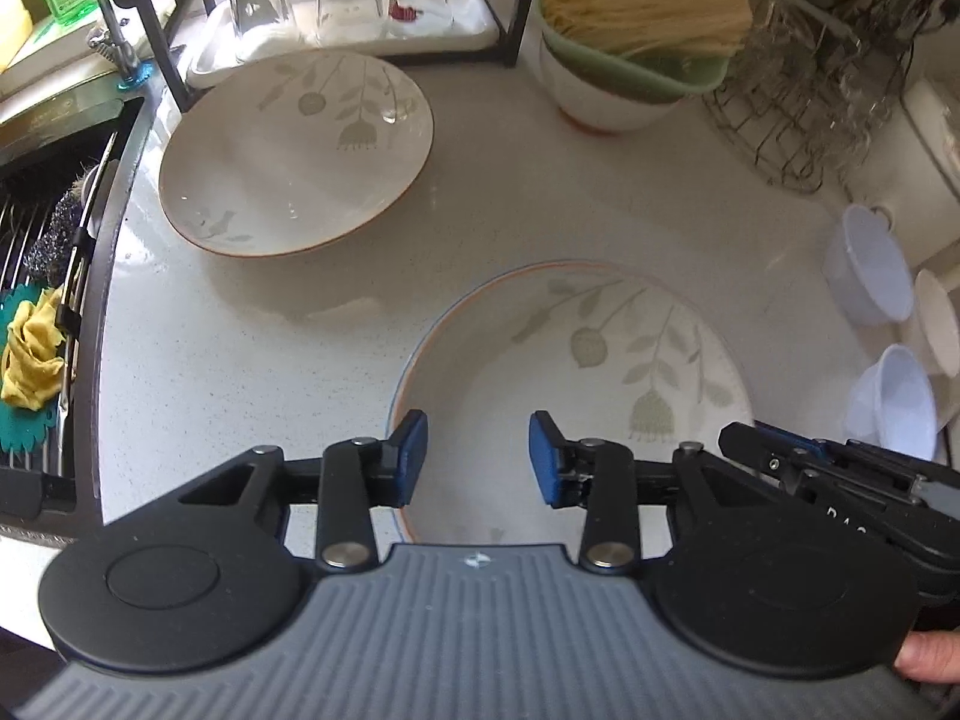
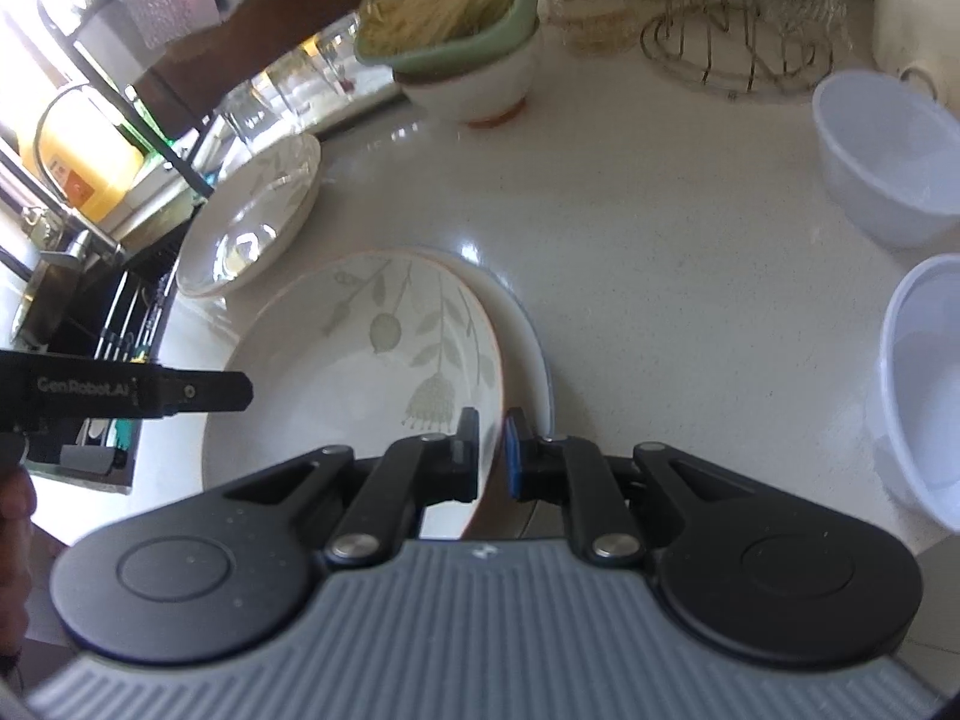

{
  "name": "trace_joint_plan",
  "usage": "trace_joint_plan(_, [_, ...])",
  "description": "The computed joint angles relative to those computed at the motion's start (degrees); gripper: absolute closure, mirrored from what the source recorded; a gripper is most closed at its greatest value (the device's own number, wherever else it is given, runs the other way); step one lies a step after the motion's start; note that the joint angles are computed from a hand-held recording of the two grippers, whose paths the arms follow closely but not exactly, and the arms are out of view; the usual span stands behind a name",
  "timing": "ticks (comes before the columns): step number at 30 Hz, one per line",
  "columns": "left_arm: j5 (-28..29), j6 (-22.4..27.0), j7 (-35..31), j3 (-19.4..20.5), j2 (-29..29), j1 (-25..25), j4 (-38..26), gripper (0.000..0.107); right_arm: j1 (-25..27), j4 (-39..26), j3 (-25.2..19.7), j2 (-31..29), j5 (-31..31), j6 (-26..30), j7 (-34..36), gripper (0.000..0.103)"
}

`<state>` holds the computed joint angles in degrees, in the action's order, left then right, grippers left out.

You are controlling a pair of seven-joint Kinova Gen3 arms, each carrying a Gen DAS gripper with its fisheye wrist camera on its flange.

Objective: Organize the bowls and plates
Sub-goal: 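Lower the leaf-pattern plate onto the rose-pattern plate and open grippers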

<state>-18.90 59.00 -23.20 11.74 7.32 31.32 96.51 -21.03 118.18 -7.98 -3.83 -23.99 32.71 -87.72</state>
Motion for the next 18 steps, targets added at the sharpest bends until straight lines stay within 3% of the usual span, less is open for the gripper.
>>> trace_joint_plan(5, [-2.94, 1.57, 6.59, 1.01, -2.08, 1.93, -0.97, 0.065, 0.29, 1.14, 2.09, -3.49, -3.28, -0.52, 3.69, 0.091])
trace_joint_plan(8, [-5.39, 3.85, 8.76, 2.02, -2.47, 2.84, -3.24, 0.065, 1.69, -0.57, 2.69, -4.18, -2.72, 3.46, 3.74, 0.091])
trace_joint_plan(11, [-8.95, 5.7, 11.9, 2.96, -2.8, 4.29, -5.31, 0.065, 2.18, -1.44, 5.95, -5.01, -6.71, 7.02, 6.92, 0.091])
trace_joint_plan(18, [-16.77, 11.56, 16.18, 5.7, -2.58, 9.24, -9.98, 0.065, 4.11, -2.74, 7.77, -10.55, -7.6, 8.7, 10.7, 0.091])
